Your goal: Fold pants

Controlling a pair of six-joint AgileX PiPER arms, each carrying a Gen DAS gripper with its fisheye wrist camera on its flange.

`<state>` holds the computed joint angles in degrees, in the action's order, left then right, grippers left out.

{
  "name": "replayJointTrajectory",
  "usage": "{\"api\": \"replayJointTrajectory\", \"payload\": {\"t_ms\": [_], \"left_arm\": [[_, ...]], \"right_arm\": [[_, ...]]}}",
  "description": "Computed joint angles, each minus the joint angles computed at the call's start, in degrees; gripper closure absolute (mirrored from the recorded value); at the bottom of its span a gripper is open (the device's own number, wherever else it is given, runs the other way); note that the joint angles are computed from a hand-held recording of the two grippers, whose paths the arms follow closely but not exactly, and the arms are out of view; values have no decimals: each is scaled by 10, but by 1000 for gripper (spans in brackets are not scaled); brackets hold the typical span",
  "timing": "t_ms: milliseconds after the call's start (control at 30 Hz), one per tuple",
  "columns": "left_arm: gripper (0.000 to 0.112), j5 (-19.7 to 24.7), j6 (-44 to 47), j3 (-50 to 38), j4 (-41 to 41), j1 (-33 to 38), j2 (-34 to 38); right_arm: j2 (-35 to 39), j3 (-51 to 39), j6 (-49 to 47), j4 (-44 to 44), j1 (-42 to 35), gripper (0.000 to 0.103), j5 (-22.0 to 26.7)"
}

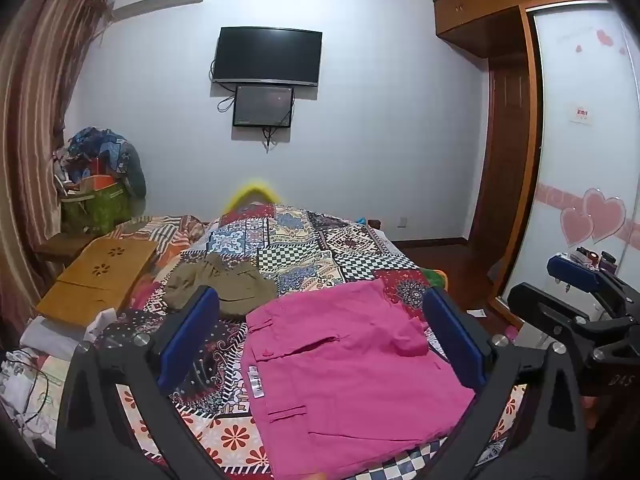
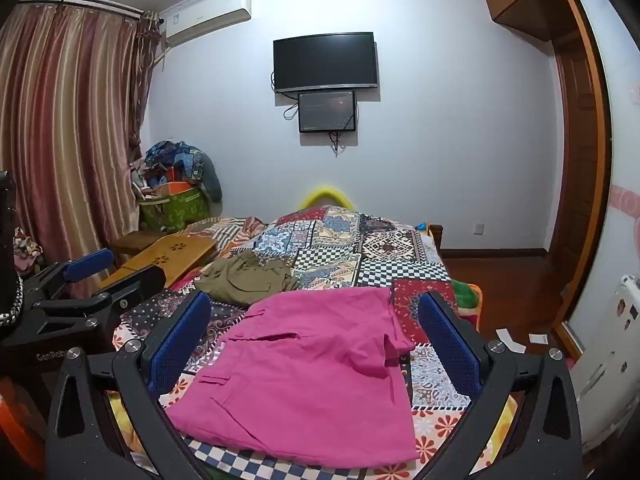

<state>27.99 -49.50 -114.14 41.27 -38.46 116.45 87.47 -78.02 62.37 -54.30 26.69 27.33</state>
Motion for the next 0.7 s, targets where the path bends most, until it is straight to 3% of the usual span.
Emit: {"api": "replayJointTrajectory", "payload": {"t_ms": [300,333,700], "left_arm": [[9,32,17,-34,1,0,18],[9,13,-1,-15,10,-7,11],[9,7,-14,-2,26,-7,2]], "right_arm": [[5,-6,-23,28,-9,0,-7],[5,-6,-24,30,-9,0,-7],[1,5,-7,16,-6,0,-8]]}}
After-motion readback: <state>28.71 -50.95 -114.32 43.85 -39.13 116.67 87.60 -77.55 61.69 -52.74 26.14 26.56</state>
